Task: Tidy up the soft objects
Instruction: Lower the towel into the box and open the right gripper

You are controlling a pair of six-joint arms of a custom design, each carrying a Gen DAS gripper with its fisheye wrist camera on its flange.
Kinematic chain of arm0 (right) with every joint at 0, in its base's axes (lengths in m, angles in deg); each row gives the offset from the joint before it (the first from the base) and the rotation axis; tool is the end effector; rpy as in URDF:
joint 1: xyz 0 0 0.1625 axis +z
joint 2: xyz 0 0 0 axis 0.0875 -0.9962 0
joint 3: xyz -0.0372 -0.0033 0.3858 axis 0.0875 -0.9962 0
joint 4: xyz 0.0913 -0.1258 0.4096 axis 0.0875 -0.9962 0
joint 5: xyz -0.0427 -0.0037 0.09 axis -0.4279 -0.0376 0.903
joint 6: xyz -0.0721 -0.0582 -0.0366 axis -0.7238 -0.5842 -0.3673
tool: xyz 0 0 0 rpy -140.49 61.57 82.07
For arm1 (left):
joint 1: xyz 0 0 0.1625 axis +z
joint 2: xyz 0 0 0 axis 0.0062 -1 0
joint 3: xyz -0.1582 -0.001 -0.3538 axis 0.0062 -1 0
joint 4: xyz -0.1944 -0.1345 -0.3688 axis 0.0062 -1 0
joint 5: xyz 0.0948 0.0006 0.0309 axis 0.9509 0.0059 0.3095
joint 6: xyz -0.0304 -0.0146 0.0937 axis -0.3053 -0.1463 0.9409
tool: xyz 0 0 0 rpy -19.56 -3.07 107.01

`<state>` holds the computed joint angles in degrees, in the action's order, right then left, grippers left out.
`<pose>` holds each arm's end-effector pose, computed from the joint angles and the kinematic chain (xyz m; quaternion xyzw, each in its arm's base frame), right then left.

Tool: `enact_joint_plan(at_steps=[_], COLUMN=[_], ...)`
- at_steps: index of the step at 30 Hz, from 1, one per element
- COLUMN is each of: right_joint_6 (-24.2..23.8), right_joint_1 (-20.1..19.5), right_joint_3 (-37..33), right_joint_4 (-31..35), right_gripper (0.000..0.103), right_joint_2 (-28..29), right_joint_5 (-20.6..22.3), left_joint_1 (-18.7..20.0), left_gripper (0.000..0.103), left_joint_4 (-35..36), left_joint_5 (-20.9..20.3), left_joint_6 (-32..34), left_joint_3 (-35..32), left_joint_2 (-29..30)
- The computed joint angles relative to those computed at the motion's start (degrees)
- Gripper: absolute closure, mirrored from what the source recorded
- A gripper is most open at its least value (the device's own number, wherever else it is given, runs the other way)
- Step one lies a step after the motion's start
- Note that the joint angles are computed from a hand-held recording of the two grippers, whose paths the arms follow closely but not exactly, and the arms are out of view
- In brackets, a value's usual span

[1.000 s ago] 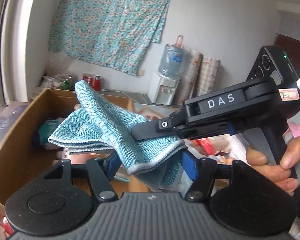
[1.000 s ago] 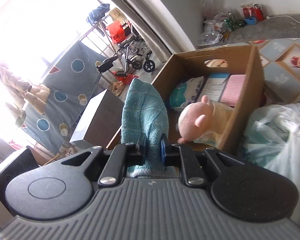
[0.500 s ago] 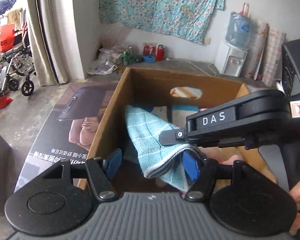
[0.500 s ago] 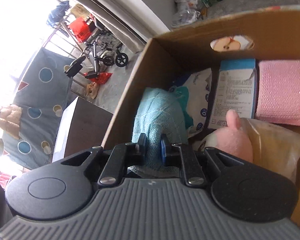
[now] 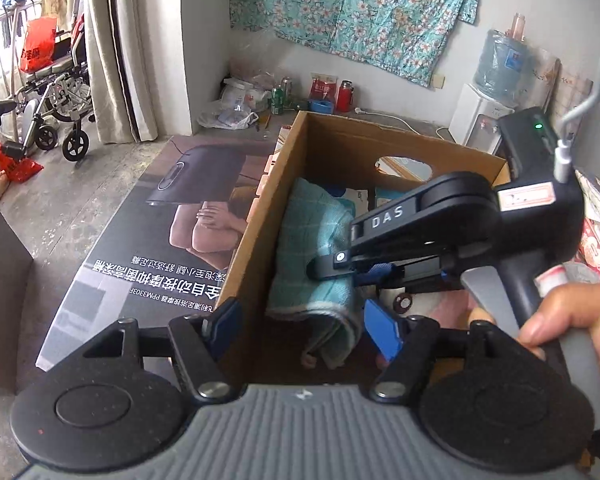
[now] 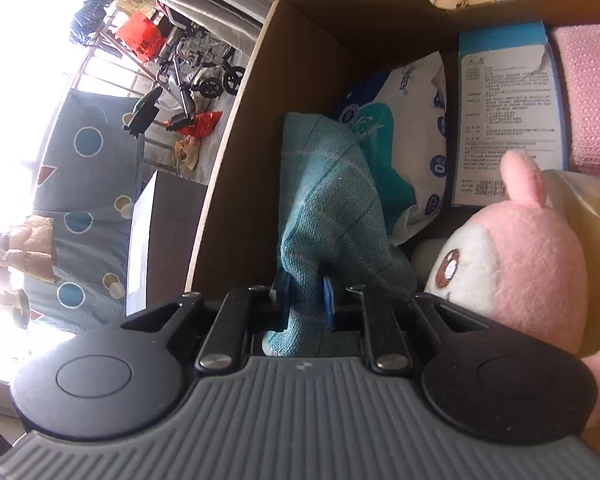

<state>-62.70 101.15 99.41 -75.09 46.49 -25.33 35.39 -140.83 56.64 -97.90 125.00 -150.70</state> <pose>0.3299 -0.6224 -0.0027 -0.1852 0.9798 0.0590 0.0462 -0.2217 -0.4350 0.2127 -0.0610 0.8227 -0.3981 0.4012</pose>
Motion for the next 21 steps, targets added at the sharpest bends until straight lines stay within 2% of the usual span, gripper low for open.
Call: enact_joint_plan(at_steps=[6,13,16,19,21], right_joint_6=[1.0,0.4,0.2,-0.2,-1.1], right_joint_1=[0.3,1.2,1.8,2.2,2.3], right_joint_3=[-0.1,1.1,0.9,0.8,1.2], right_joint_4=[3.9,7.3,8.4,8.6,7.9], right_gripper=[0.088,0.087,0.079,0.065,0.059], right_joint_2=[0.9,0.3,0.0,-1.3,-2.7], right_joint_5=[0.8,-0.4,-0.9,-0.2,0.1], left_joint_1=[-1.3,-2.3,-2.9,-3.7,-4.4], left_gripper=[0.032,0.032,0.031,0.028,0.025], left_joint_4=[3.4,4.1,4.7,5.1,5.8], left_joint_5=[0.0,-0.6,-0.4,0.0,0.4], left_joint_6=[-2.4,-4.0,-4.7,-5.4,-6.1], left_joint_3=[0.1,1.0,1.3,1.9,2.2], left_joint_2=[-1.0,-2.2,-2.5,-3.2,-3.5])
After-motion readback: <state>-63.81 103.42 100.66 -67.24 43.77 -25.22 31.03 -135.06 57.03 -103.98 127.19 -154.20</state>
